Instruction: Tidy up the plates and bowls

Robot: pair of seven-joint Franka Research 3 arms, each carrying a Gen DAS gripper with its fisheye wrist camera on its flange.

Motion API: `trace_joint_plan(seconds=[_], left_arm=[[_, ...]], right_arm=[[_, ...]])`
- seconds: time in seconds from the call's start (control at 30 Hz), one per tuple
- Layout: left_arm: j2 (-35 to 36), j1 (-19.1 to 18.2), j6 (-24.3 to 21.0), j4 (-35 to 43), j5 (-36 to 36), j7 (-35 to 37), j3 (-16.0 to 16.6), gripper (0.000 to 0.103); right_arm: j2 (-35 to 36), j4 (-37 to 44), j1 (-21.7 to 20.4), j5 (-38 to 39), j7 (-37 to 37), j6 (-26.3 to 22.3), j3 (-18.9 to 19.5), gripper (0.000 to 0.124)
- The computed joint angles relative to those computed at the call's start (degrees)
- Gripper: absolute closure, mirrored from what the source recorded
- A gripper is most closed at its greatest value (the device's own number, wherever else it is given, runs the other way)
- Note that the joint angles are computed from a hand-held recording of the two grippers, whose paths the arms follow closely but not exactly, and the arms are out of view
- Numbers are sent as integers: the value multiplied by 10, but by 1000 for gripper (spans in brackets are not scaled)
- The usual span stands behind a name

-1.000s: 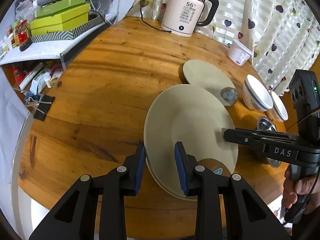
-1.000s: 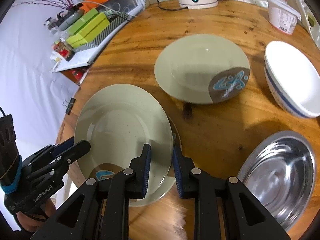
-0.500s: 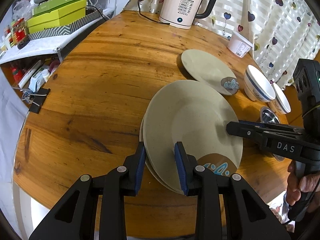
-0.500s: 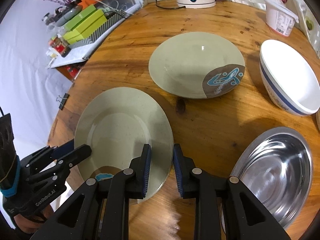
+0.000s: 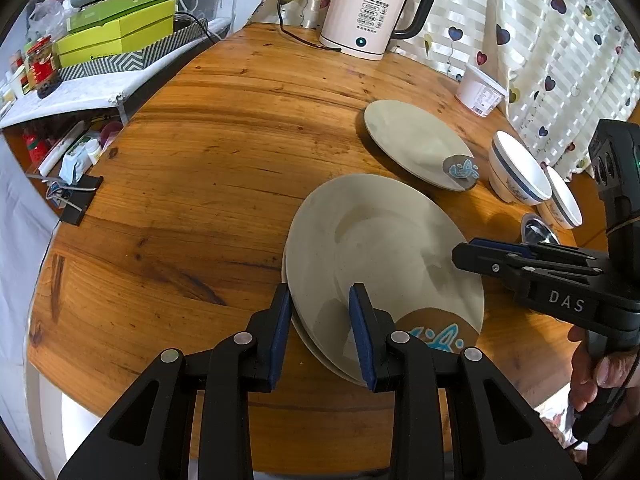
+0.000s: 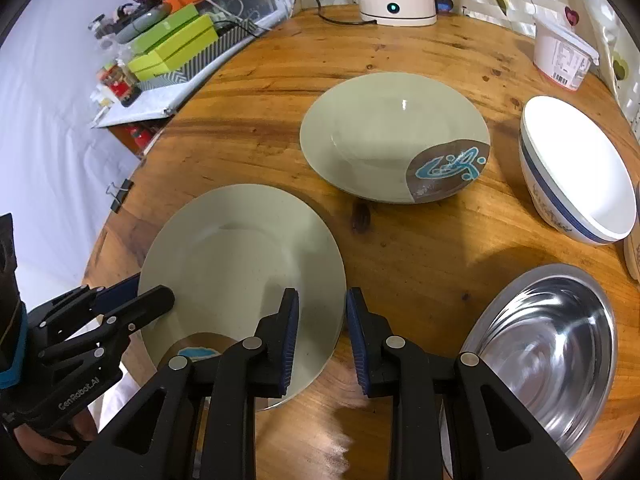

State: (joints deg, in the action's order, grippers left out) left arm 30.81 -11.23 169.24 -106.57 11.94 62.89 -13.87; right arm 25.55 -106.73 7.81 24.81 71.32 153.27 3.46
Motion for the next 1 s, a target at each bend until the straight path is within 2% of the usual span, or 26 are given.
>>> trace_joint_plan(seconds=[0.13, 0.2, 0.3, 0.4, 0.5, 0.6, 0.67, 0.77, 1.0], left_arm=[[0, 4, 3, -2, -1, -1, 2, 72], [-5, -11, 10, -5, 12, -14, 21, 72], [-7, -16, 16, -3, 23, -21, 27, 70], [-12, -39, 13, -2, 47, -43, 52, 70], [-23, -63, 10, -1, 77, -70, 77, 70], [-36, -91, 6, 2, 121, -107, 107, 70], [-45, -103, 6, 5, 150, -129, 118, 69], [-56, -113, 8, 6, 189, -159, 127, 70], [-67, -114, 13, 14, 243, -194, 118, 70]], right_arm=[[-5, -7, -3, 8, -8, 9, 3, 98], [-8, -12, -9, 18, -17, 12, 8, 98], [-15, -22, -16, 36, -32, 19, 14, 97], [-28, -37, -25, 67, -60, 38, 25, 97], [-45, -55, -27, 89, -78, 56, 29, 81], [-67, -71, -37, 129, -114, 64, 40, 76], [-84, -85, -35, 149, -132, 72, 41, 67], [-109, -105, -24, 160, -140, 87, 33, 64], [-153, -145, -4, 163, -140, 115, 17, 63]])
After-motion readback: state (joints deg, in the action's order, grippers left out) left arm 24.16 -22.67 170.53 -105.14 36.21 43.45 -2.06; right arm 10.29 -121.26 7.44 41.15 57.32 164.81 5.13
